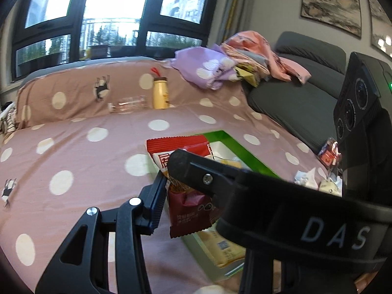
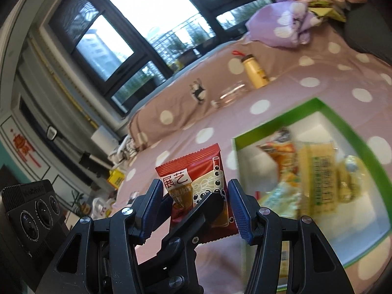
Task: Organize snacks
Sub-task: 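Carry the red snack packet into the box and lower it in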
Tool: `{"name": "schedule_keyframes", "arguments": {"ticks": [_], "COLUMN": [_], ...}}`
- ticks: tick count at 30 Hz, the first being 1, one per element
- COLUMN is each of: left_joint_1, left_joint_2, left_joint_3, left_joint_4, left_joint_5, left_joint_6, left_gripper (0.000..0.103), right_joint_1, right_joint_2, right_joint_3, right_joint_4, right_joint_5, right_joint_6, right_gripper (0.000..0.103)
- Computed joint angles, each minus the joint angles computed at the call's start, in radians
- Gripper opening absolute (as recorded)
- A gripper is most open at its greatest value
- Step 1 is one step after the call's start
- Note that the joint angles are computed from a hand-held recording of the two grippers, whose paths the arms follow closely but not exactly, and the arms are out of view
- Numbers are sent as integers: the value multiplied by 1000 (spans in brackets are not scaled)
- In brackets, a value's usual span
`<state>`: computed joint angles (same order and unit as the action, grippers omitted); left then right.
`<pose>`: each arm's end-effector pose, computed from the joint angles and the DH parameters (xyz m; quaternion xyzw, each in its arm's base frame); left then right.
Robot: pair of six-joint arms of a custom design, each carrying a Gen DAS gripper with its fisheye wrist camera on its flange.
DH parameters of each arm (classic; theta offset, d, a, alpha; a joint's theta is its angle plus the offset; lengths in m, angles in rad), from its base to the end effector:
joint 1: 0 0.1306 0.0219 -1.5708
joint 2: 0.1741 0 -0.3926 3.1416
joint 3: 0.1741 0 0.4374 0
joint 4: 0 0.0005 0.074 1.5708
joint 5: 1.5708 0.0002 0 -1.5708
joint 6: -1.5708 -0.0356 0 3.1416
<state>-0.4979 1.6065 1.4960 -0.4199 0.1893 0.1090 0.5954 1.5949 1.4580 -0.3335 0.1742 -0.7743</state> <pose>0.5521 -0.3083 0.4111 0.2130 0.8385 -0.2261 0.4477 0.5250 0.3476 0.4062 0.1212 0.8417 0.2720 0.4503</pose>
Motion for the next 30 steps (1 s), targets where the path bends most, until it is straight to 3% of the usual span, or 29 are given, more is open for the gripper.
{"name": "schedule_keyframes", "arguments": {"ticks": [11,30], "left_joint_1": [-63,-78], "left_joint_2": [94,224], "left_joint_3": [111,260], "left_joint_4": [-116,-336], "left_joint_5": [49,170], "left_joint_6": [-11,28], "left_gripper": [41,41], "right_joint_1": [-60,-116], "right_joint_2": [-68,-42], "right_joint_3": [-85,-70], "right_joint_4": [-79,-272], "right_joint_5": [-2,-50], "right_joint_6": [-98,-219], "right_gripper": [58,58]}}
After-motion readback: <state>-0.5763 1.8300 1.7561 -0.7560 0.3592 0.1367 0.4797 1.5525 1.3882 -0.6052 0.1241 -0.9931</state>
